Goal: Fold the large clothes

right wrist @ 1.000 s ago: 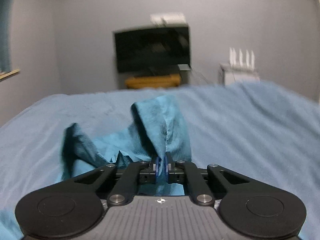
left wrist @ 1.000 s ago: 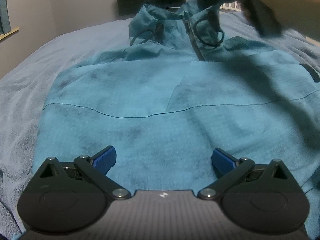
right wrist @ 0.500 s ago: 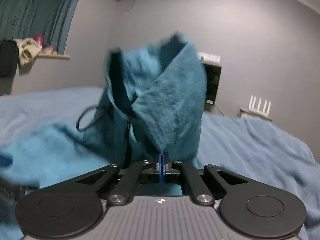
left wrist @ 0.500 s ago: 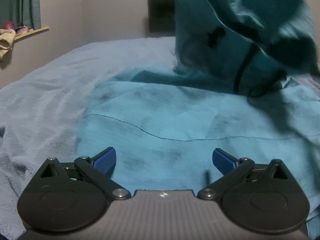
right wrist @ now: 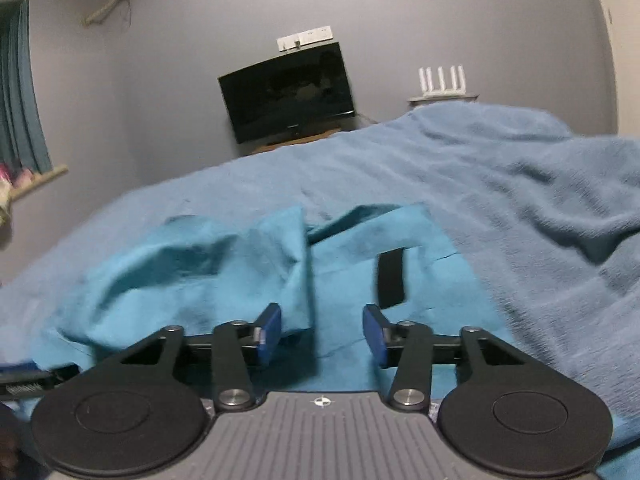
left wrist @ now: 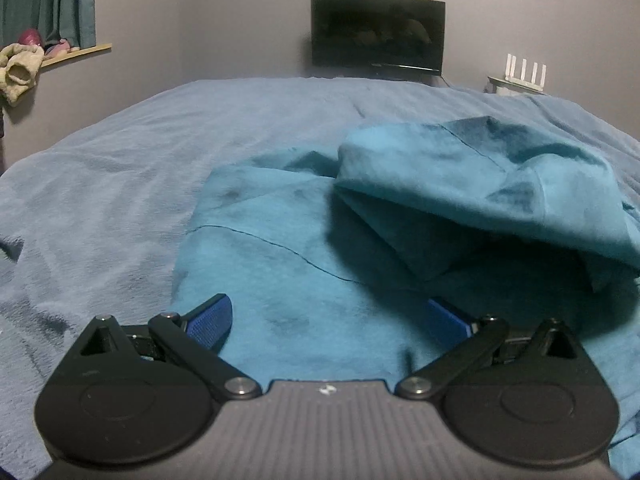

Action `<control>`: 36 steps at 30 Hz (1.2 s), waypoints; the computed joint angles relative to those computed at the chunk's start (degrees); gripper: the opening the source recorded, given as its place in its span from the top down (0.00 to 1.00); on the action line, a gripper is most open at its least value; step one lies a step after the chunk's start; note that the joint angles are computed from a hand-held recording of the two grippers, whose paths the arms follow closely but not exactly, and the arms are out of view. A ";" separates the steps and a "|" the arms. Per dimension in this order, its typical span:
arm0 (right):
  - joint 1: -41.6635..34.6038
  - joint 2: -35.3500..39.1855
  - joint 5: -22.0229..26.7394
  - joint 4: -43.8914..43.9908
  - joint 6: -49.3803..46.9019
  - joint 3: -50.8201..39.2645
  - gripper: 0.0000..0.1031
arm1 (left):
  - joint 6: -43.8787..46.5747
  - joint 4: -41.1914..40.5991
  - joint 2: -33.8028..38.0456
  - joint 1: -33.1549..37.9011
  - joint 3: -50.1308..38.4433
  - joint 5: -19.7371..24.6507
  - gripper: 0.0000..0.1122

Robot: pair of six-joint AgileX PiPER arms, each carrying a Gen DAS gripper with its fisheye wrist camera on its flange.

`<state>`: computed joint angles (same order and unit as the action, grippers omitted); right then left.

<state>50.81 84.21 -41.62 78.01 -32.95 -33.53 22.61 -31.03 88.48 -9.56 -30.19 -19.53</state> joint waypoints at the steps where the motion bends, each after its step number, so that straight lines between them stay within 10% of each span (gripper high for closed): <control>1: -1.37 -0.83 2.15 -0.93 0.91 -0.12 0.43 | -0.80 0.83 -0.59 0.71 0.00 0.85 0.08; 9: -8.40 1.25 13.80 -3.40 10.69 -4.55 0.24 | 3.65 -7.34 -6.56 0.26 3.54 -4.01 0.08; 10: -10.75 3.08 16.65 -6.94 14.11 -5.55 0.27 | 3.22 -7.29 -6.70 0.39 3.72 -4.96 0.08; 13: -14.82 6.19 22.90 -20.90 29.29 -7.47 0.87 | -0.91 -3.71 -6.94 2.04 3.65 -4.68 0.08; 17: -10.99 3.96 13.52 -17.02 22.14 -5.43 0.92 | -9.14 3.20 -7.57 3.14 4.65 -8.63 0.08; 24: -9.83 6.28 12.18 1.86 1.68 -7.23 0.79 | -20.58 20.79 -6.23 2.90 5.60 -15.60 0.08; 29: -3.32 8.01 -1.17 3.11 -1.40 -8.09 0.32 | -25.27 32.84 -3.85 1.24 5.63 -17.32 0.08; 32: -0.80 9.36 -6.37 -1.48 -3.56 -9.15 0.34 | -28.16 38.89 -3.09 0.31 4.54 -19.06 0.08; 36: -3.40 11.98 3.42 -13.04 -3.77 -11.30 0.44 | -30.26 42.19 -0.41 -1.05 1.93 -19.71 0.08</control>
